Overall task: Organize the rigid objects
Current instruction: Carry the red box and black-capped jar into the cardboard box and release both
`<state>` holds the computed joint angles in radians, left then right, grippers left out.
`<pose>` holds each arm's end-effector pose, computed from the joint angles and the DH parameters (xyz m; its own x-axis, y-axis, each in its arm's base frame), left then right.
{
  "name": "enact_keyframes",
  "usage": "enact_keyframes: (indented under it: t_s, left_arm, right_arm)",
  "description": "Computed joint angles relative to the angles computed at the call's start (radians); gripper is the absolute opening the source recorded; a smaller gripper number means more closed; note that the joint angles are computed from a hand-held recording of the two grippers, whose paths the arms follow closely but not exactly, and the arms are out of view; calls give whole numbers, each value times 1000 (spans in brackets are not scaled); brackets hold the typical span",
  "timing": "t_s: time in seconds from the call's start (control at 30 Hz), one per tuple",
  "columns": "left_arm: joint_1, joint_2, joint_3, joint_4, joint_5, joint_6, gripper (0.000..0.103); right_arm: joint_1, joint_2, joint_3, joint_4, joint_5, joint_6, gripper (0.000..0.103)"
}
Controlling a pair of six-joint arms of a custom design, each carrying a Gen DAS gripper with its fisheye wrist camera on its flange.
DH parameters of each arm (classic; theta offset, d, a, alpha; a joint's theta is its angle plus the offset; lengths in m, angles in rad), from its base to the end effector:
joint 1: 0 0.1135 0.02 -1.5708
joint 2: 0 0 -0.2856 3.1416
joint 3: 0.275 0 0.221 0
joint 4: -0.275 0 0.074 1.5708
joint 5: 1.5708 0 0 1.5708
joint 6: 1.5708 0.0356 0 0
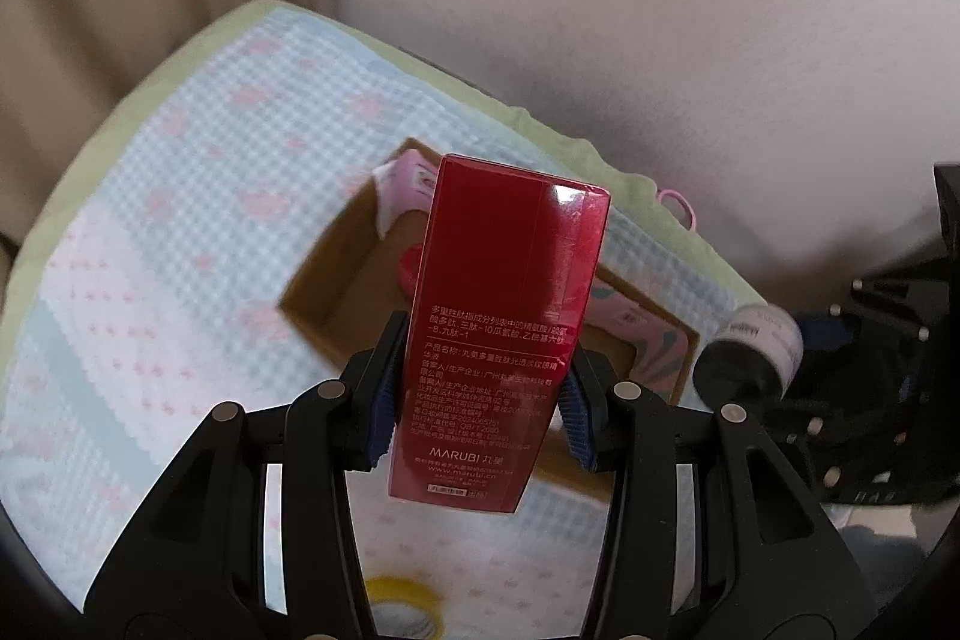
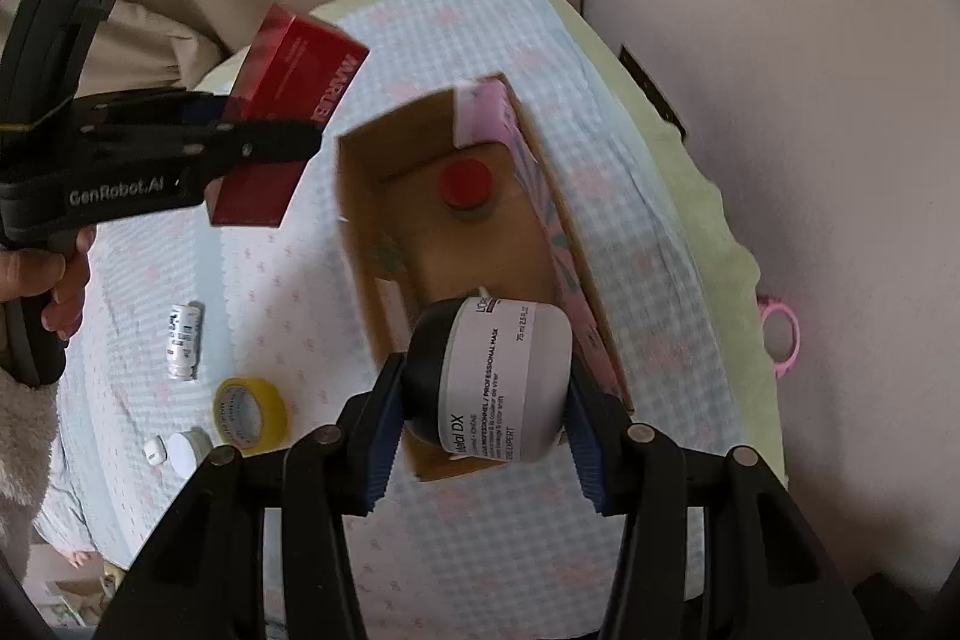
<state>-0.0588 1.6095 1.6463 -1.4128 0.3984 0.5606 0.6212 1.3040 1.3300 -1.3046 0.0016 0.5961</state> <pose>0.2608 -0.0292 0.3619 -0.7608 0.5357 -0.3663 0.6301 0.7449 -0.2194 0.1524 0.1090 0.3496 -0.9709 -0.0045 -0.2392 -0.0441 0.9861 0.1605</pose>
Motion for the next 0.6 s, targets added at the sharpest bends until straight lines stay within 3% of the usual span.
enact_keyframes:
  t_s: [0.27, 0.6]
  left_arm:
    - [-160, 102, -182, 254, -68, -161, 41]
    - [-203, 216, -357, 443, -150, -211, 41]
  right_arm:
    - [-121, -18, -234, 155, -50, -61, 46]
    - [-163, 34, -437, 345, -85, -8, 46]
